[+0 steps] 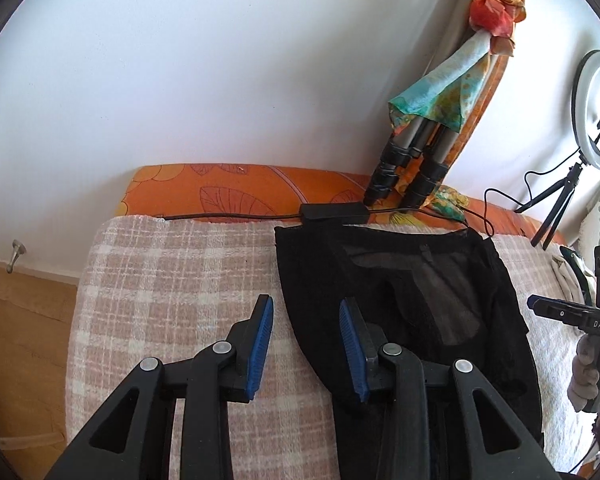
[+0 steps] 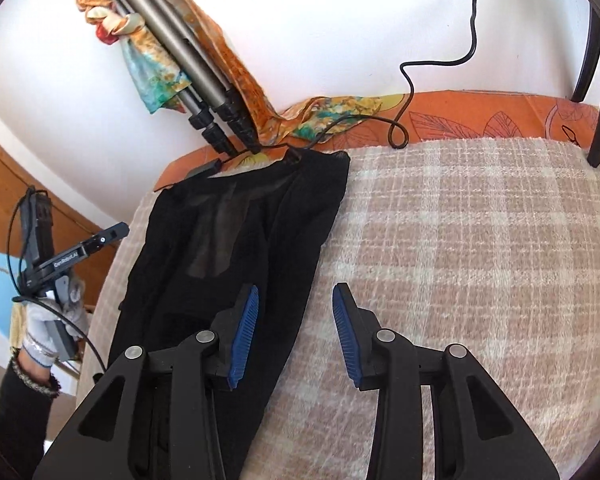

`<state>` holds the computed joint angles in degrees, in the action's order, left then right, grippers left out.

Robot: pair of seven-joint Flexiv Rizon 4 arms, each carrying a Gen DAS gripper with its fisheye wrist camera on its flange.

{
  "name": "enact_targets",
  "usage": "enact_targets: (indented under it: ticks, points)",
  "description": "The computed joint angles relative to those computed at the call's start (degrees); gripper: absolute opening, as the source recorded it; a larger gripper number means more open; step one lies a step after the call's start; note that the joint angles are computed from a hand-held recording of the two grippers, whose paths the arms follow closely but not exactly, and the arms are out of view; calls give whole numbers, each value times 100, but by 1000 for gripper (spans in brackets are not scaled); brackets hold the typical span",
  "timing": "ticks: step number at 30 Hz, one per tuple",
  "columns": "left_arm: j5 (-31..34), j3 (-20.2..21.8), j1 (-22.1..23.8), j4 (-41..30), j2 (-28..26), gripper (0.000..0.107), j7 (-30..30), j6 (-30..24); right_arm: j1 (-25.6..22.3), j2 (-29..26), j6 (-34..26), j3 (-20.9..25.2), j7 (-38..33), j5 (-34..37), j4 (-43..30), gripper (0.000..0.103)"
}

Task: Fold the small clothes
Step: 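Move both tools to the collar end of the black strip, then grasp the collar end with the right tool while the left tool grasps it too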

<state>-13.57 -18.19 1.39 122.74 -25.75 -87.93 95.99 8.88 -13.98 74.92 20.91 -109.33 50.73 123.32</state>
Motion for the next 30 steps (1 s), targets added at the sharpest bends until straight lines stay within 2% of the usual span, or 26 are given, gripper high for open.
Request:
enact_targets:
  ticks: [2, 7, 11, 15, 17, 19, 22, 23, 24, 25, 27, 28, 29, 30]
  points:
    - [9, 21, -14, -176, -172, 35, 43, -28, -59, -186, -18, -51, -41, 26, -181, 37]
    - [8, -339, 292, -472, -569, 35, 178, -26, -253, -684, 39, -9, 18, 2, -587, 37]
    - [2, -138, 126, -850, -809, 32, 269, -195, -547, -1037, 89, 213, -205, 151, -969, 37]
    - [14, 54, -99, -1161, -1006, 24, 425, -272, -645, -1242, 158, 344, -202, 38, -1153, 37]
    - [-8, -128, 20, -1236, -1100, 19, 550, -313, -716, -1296, 163, 426, -221, -16, -1195, 37]
    - [-3, -114, -29, -1277, -1133, 11, 621, -285, -773, -1351, 160, 487, -231, -65, -1241, 37]
    - [-12, 330, -434, -1427, -1128, 5, 578, -383, -805, -1425, 188, 547, -222, -165, -1296, 37]
    - [-19, 517, -596, -1472, -1111, 4, 526, -405, -815, -1451, 176, 569, -218, -209, -1318, 35]
    - [-21, 798, -828, -1524, -1083, 4, 438, -418, -833, -1475, 163, 606, -232, -249, -1340, 14]
    - [164, 962, -913, -1548, -1051, 4, 203, -348, -799, -1489, 81, 584, -184, -349, -1354, 2]
    - [-38, 868, -859, -1472, -1007, 4, 257, -93, -425, -1457, 343, 323, 236, -768, -1218, 2]
    - [-42, 836, -822, -1489, -1000, 7, 274, -119, -406, -1468, 503, 347, 278, -832, -1190, 1]
    - [-15, 991, -927, -1571, -1000, 12, 272, -285, -436, -1495, 644, 406, 330, -867, -1174, 1]
    - [134, 1129, -985, -1674, -994, 29, 131, -547, -417, -1502, 678, 377, 485, -979, -1137, 1]
